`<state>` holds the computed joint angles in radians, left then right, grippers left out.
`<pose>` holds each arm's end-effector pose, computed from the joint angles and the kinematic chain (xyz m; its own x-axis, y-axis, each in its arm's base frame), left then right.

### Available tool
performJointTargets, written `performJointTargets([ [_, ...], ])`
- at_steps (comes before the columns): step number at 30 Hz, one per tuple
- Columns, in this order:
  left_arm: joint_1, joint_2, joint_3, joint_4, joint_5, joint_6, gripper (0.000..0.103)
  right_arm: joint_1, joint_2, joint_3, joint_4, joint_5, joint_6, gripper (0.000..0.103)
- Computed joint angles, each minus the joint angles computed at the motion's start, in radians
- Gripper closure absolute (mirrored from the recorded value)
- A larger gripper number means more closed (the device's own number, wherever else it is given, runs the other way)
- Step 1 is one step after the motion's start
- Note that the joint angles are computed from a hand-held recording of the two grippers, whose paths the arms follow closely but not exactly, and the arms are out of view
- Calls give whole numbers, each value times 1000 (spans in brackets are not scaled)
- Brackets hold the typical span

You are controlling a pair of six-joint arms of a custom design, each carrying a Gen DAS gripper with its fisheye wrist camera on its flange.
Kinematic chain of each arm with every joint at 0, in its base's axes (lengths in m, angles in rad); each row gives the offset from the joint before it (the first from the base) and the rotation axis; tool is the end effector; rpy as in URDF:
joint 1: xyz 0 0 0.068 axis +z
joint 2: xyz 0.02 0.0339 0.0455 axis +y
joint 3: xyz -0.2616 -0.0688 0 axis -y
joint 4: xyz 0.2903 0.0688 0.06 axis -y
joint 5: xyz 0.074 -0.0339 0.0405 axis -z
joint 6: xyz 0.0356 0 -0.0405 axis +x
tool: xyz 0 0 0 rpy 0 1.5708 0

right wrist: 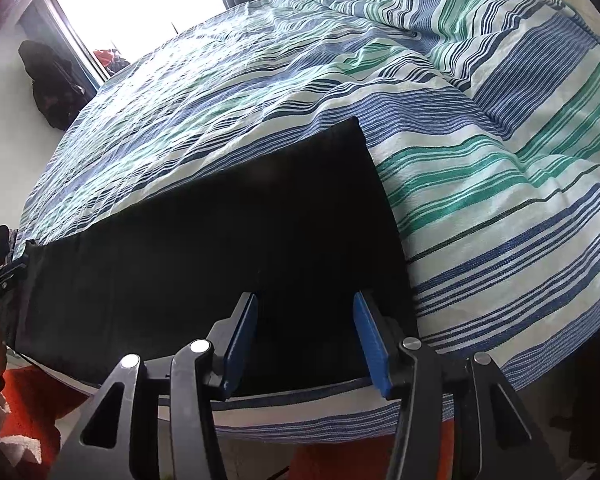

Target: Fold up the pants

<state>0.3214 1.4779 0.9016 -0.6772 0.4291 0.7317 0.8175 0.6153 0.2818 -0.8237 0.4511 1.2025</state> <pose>0.2941 0.0823 0.1650 -0.7803 0.3805 -0.4962 0.4802 0.8730 -0.0856 0.1091 0.0937 0.1291 -0.7261 0.4531 -0.5171 0.3912 0.8908 0.2312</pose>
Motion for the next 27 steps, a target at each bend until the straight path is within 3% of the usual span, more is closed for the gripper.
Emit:
performJointTargets([
  [3, -81, 16, -50, 69, -82, -94, 17, -8, -14, -6, 3, -6, -9, 53],
  [5, -74, -42, -129, 83, -101, -65, 17, -11, -20, -8, 3, -11, -17, 53],
  [10, 87, -330, -384, 2, -39, 313, 8, -7, -77, -27, -11, -11, -16, 53],
  [12, 148, -400, -446, -9, -25, 400, 8, -8, -111, -39, -17, -13, -11, 53],
  [27, 135, -423, -480, 22, -38, 320, 3, -7, -88, -34, -4, -7, 6, 53],
])
